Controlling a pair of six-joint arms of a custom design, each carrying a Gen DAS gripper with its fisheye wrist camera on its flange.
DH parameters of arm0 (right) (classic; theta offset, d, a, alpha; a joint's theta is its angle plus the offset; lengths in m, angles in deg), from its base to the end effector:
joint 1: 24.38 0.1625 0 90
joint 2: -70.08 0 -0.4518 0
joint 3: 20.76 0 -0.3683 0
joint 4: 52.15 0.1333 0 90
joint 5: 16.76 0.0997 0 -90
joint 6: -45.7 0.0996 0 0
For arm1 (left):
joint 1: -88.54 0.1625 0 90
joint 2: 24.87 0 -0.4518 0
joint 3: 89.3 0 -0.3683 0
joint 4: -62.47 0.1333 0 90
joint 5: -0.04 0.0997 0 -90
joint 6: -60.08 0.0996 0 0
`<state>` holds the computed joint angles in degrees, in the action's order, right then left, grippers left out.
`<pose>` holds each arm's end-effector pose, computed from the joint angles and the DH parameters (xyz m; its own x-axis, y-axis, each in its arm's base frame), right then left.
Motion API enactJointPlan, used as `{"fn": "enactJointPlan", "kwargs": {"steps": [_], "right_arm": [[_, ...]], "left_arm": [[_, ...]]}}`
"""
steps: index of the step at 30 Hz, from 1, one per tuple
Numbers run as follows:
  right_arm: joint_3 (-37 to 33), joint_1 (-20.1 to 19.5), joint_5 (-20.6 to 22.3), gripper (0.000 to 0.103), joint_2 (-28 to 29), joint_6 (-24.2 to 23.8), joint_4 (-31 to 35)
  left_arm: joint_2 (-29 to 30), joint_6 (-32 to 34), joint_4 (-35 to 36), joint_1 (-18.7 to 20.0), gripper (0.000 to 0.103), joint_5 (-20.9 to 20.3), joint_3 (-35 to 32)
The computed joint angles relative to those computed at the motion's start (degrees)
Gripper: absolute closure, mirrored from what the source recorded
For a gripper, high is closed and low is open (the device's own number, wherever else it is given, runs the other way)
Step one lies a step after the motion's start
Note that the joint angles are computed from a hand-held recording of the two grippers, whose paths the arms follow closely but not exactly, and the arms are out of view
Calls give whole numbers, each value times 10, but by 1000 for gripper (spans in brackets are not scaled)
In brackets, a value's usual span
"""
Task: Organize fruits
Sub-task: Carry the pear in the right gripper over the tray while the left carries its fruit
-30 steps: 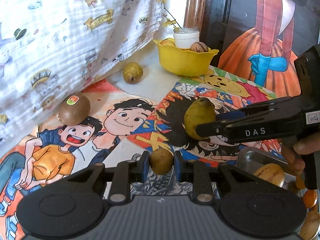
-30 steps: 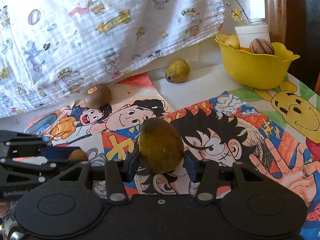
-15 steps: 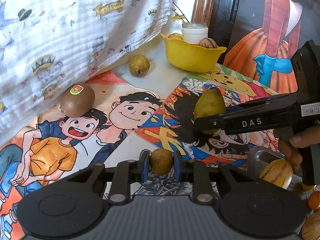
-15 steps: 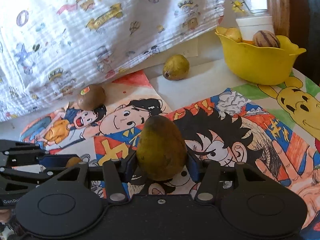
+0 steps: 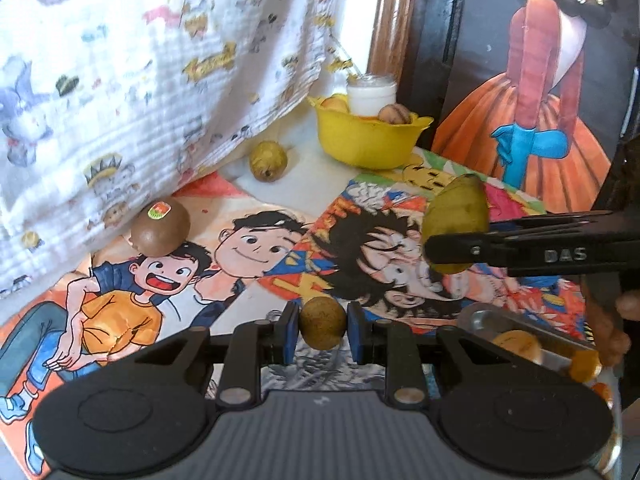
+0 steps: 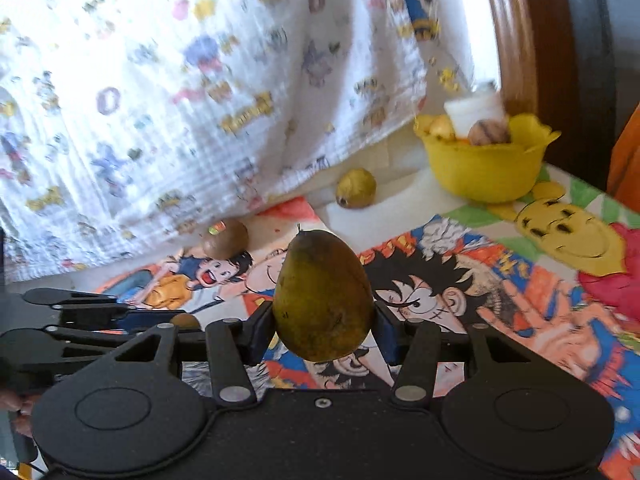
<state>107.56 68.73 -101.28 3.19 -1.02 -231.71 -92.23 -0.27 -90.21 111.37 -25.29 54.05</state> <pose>0.1691 -0.4797 0.2142 -0.6449 -0.7089 0.2855 -0.7546 0.5316 -0.3845 -0.2362 -0.3417 0.1577 -0.7667 -0.0931 -0.6352 0.4661 0.5996 -0.6505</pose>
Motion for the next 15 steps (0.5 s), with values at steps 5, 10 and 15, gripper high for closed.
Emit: {"fn": "enactJointPlan", "kwargs": {"steps": [5, 10, 15], "right_arm": [[60, -4, 2, 49, -84, -3, -5], [124, -24, 0, 49, -166, -14, -4], [190, -59, 8, 49, -241, -27, -3]], "left_arm": [[-3, -32, 31, -41, 76, -10, 1], [3, -52, 31, -77, 76, -38, 11], [15, -57, 14, -105, 76, -79, 27]]}}
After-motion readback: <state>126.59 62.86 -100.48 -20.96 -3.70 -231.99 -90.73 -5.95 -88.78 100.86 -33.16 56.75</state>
